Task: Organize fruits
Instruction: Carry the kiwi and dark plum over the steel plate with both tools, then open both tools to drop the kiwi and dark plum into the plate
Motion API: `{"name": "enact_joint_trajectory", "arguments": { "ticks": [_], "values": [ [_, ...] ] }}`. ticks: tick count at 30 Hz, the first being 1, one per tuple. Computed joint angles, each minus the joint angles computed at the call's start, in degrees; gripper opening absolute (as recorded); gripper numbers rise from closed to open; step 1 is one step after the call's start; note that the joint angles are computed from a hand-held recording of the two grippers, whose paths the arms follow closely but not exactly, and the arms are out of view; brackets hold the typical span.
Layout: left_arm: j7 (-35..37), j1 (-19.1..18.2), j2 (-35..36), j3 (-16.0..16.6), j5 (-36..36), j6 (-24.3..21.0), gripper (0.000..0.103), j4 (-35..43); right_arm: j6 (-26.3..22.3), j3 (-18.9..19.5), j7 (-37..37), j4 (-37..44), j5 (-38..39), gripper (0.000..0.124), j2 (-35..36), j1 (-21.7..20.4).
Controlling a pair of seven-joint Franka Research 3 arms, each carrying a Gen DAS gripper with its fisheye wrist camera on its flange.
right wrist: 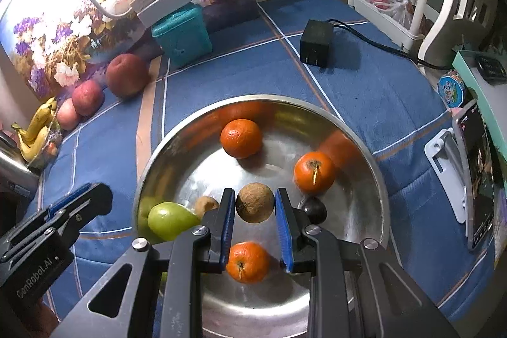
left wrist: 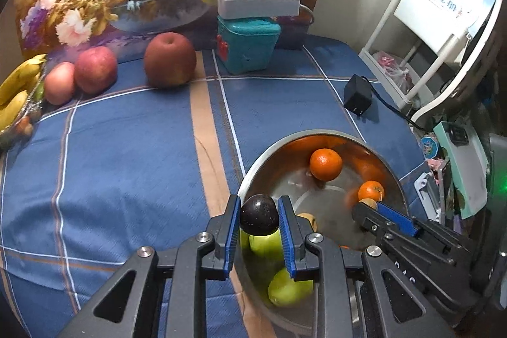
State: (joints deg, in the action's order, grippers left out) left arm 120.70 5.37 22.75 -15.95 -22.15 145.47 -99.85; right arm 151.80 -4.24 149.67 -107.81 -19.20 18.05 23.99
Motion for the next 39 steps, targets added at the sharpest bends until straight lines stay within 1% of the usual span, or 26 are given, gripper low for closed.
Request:
{"name": "enact_joint_trajectory", "arguments": {
  "ticks": [6, 12, 21, 39],
  "values": [
    [-2.2, -1.8, 2.6, 0.3, 3.0, 0.1, 0.026, 2.2, -1.2, 0.0, -1.8, 2.1, 0.8, 0.027, 1.8, -0.1],
    [-3.7, -2.5, 4.2, -0.2, 5.6, 0.3, 0.026, 3.6, -1.7, 0.1, -4.2, 3.9, 2.4, 0.027, 3.6, -0.3],
    [-4.3, -1.7, 5.4, -1.1, 6.1, 0.5, 0.026, 4.0, -2.7, -0.5, -5.4, 4.5, 3.7, 0.027, 4.5, 0.1],
    [-4.9, -1.1, 5.6, -1.3, 6.1, -0.3, 0.026, 3.9, -2.8, -0.9, -4.6, 4.2, 3.5, 0.027, 4.5, 0.5]
  ]
}}
